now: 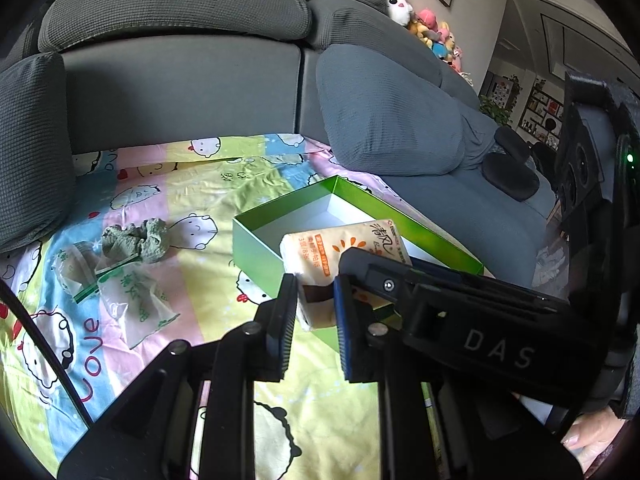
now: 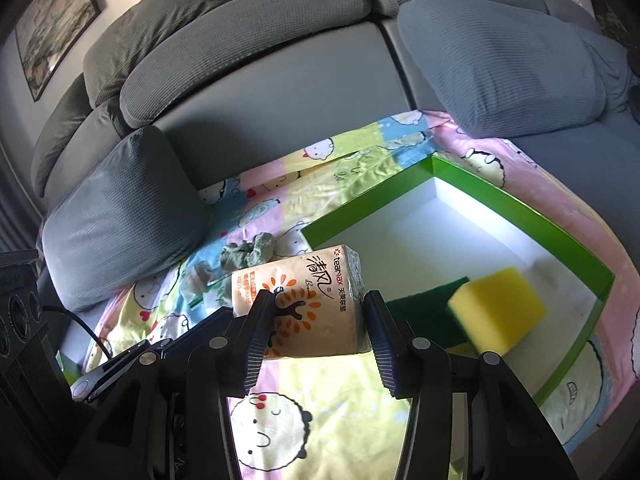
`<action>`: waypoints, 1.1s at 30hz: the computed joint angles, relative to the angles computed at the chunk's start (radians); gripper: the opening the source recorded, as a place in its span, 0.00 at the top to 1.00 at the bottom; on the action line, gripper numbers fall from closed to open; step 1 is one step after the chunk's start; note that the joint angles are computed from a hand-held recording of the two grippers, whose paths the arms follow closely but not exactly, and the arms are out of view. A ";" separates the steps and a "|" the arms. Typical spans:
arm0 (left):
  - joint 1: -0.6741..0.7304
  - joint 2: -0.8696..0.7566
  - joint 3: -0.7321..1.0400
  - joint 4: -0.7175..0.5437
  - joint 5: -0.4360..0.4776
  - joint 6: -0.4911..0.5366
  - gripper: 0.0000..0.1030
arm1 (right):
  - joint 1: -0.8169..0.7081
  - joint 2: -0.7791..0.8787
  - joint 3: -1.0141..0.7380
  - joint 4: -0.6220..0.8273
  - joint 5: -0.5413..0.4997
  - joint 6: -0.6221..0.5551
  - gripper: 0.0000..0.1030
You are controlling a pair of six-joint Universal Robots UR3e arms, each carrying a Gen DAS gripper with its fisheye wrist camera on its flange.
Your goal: Organize objects
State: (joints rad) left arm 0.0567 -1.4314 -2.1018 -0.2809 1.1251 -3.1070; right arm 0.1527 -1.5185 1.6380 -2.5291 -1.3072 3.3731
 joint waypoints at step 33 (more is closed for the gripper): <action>-0.210 -0.438 0.476 -0.177 0.090 -0.183 0.86 | -0.230 0.096 0.001 -0.029 0.117 -0.112 0.52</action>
